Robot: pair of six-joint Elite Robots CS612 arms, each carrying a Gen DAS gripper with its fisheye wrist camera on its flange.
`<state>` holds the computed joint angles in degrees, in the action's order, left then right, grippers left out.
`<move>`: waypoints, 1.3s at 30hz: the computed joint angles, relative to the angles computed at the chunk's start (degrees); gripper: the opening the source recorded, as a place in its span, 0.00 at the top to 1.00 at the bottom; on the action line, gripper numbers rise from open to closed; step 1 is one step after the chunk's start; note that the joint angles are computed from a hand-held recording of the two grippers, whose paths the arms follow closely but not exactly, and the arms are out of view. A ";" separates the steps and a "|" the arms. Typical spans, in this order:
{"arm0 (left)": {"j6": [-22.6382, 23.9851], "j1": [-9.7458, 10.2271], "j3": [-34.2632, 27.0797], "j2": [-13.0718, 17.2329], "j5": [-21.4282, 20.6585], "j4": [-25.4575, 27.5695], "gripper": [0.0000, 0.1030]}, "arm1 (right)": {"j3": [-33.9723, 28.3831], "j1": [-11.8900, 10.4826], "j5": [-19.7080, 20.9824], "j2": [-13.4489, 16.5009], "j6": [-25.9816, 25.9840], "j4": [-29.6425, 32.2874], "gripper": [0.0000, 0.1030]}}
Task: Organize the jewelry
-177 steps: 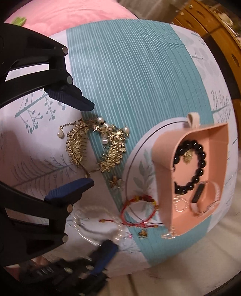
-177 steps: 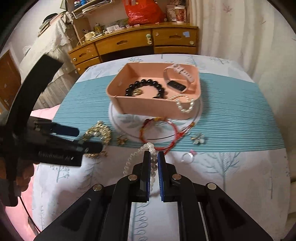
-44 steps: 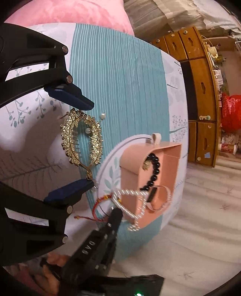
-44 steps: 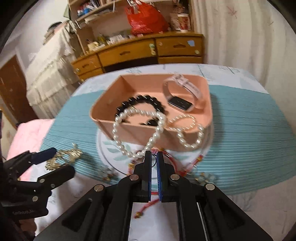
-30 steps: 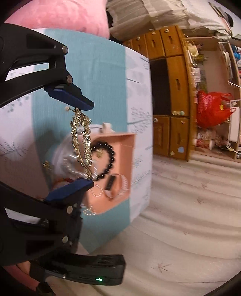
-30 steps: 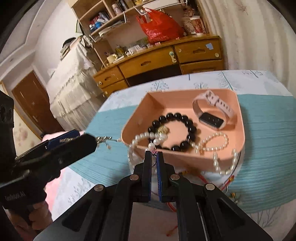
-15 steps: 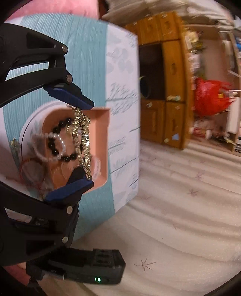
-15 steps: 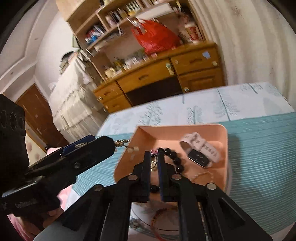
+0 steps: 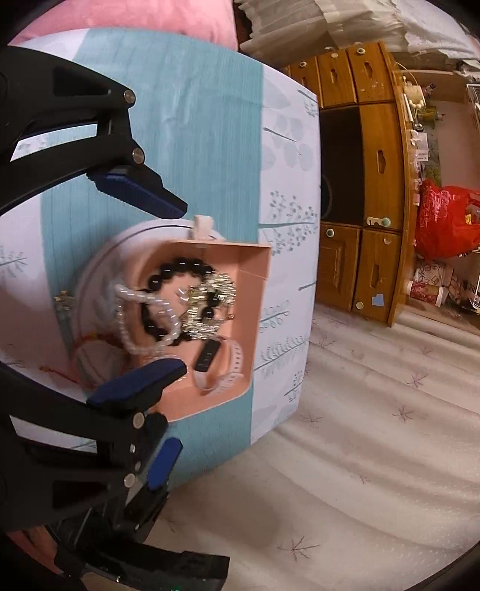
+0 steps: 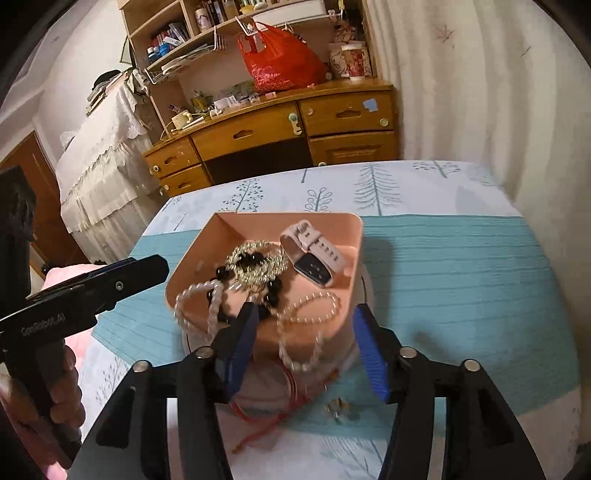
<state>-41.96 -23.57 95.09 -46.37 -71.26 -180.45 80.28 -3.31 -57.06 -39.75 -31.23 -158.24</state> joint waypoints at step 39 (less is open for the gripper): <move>-3.97 0.07 -8.23 4.34 -7.40 20.43 0.39 | 15.52 3.40 -11.68 -2.50 -2.98 -14.69 0.15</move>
